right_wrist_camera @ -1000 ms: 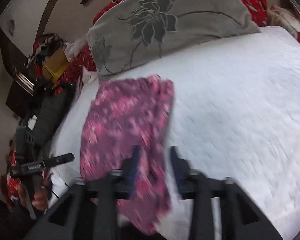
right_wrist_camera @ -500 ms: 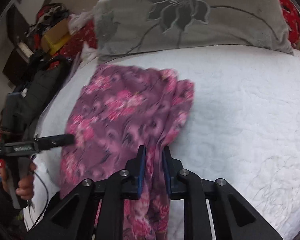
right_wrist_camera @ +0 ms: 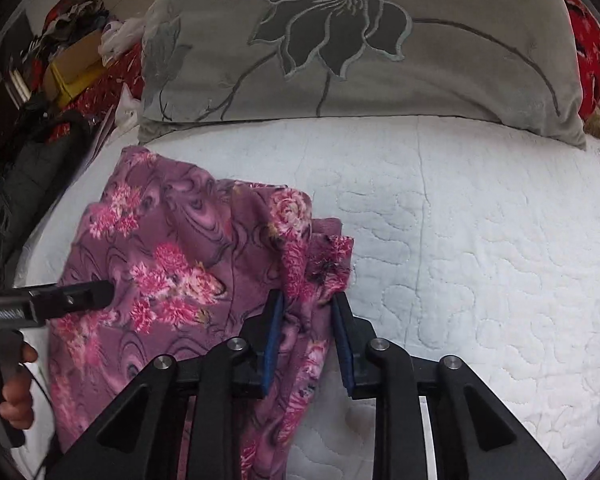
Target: Fold small clothes
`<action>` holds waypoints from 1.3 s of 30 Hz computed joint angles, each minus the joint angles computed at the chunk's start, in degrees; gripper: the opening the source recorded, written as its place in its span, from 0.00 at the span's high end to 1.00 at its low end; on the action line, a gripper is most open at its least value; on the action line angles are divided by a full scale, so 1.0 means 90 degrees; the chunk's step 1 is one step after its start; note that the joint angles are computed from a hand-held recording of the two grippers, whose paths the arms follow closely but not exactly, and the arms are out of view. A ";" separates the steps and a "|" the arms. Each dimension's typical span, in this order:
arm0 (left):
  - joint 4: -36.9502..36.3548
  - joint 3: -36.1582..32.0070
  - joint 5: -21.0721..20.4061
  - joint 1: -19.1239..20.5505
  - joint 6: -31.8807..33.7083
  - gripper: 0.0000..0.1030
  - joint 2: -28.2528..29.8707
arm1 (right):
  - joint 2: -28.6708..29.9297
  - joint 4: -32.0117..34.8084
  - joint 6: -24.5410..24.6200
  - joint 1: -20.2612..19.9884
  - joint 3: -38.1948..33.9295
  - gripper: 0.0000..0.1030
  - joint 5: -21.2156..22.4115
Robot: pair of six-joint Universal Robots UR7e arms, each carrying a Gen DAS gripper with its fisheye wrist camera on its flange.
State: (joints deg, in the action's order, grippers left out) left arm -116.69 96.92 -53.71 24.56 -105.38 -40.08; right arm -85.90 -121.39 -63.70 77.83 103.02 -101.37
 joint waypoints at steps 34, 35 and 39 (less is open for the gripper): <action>-0.0454 0.0592 -0.0562 -0.0839 -0.0807 0.08 0.0071 | -0.1335 0.0562 -0.0558 -0.0927 0.0661 0.13 -0.0103; -0.0510 0.0627 -0.0575 -0.0845 -0.0760 0.07 0.0056 | -0.1349 0.0528 -0.0562 -0.0943 0.0684 0.13 -0.0085; -0.0671 0.0609 -0.0560 -0.0795 -0.0547 0.02 0.0112 | -0.1450 0.0419 -0.0601 -0.1044 0.0762 0.08 0.0023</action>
